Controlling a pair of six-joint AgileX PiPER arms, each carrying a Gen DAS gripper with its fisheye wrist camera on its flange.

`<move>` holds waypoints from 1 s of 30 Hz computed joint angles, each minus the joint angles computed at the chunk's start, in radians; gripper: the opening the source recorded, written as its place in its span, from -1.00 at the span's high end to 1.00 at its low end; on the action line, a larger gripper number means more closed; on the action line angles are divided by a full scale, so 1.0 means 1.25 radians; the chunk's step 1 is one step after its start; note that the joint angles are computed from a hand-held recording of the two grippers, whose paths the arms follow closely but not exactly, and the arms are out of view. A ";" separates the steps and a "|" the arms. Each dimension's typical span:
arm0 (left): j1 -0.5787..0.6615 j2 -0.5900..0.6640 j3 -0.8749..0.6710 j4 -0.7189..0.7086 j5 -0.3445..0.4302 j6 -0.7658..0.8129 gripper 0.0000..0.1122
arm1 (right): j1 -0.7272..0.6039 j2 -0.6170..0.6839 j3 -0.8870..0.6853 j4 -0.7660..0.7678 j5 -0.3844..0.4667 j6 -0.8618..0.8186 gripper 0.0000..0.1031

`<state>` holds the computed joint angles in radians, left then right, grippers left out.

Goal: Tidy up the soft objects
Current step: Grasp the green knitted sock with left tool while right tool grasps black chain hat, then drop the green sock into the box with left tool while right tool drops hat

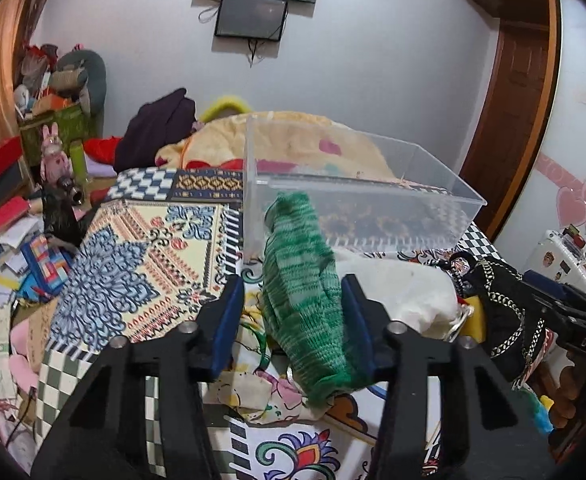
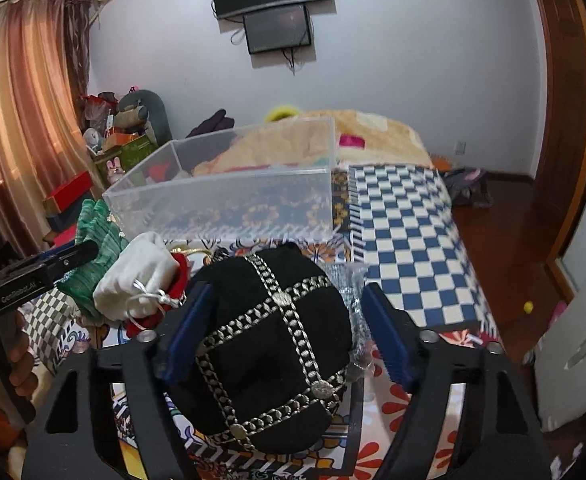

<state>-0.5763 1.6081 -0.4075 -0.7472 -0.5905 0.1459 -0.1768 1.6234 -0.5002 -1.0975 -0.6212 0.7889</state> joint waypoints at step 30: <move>-0.060 -0.154 0.002 -0.138 0.003 0.182 0.78 | 0.004 -0.132 -0.072 -0.181 -0.083 0.204 0.84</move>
<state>-0.6518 1.4153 -0.4052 -0.9198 -0.5867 0.3733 -0.1714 1.4582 -0.5899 -1.3235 -0.7248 1.0444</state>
